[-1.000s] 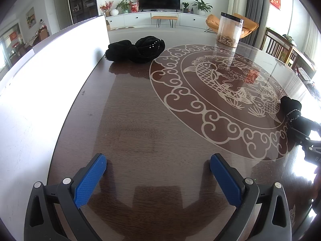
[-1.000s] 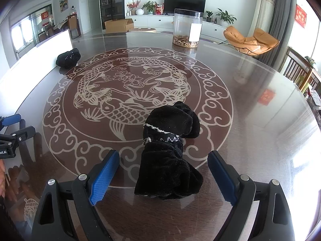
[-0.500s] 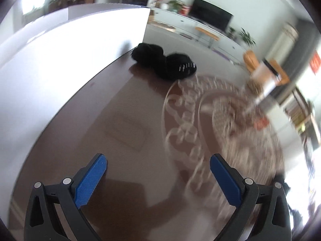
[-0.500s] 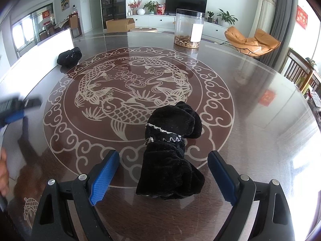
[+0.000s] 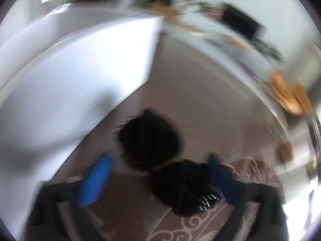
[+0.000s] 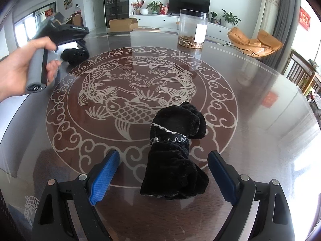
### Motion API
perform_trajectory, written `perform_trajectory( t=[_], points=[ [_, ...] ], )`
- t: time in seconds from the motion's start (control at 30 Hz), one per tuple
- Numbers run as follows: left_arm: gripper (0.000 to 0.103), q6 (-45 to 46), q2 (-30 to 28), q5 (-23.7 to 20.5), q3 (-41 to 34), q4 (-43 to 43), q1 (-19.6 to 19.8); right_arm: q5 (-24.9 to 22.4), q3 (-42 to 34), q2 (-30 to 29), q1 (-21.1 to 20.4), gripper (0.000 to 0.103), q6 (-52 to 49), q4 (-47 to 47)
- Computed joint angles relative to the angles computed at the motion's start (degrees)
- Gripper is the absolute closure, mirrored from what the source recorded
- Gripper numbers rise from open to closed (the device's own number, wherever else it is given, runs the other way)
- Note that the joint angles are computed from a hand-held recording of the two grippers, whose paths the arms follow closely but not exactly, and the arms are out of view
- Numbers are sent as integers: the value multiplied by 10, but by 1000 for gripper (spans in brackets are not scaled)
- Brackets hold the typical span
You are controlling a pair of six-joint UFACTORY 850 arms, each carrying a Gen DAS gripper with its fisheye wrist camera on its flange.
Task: Organize objects
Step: 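Grasp the other black fabric item with the left tool while the right tool holds its pouch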
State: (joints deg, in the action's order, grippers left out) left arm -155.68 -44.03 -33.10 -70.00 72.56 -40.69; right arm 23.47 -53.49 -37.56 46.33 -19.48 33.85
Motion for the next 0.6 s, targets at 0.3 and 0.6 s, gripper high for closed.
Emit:
perform_trajectory(
  t=[0.3,0.6],
  points=[
    [63,-91,48,68,93,336,-118,0,2,2,-2,13,5,-4],
    [10,-182,86,22,159,314,-171,0,2,2,-3,13,17,-13]
  ],
)
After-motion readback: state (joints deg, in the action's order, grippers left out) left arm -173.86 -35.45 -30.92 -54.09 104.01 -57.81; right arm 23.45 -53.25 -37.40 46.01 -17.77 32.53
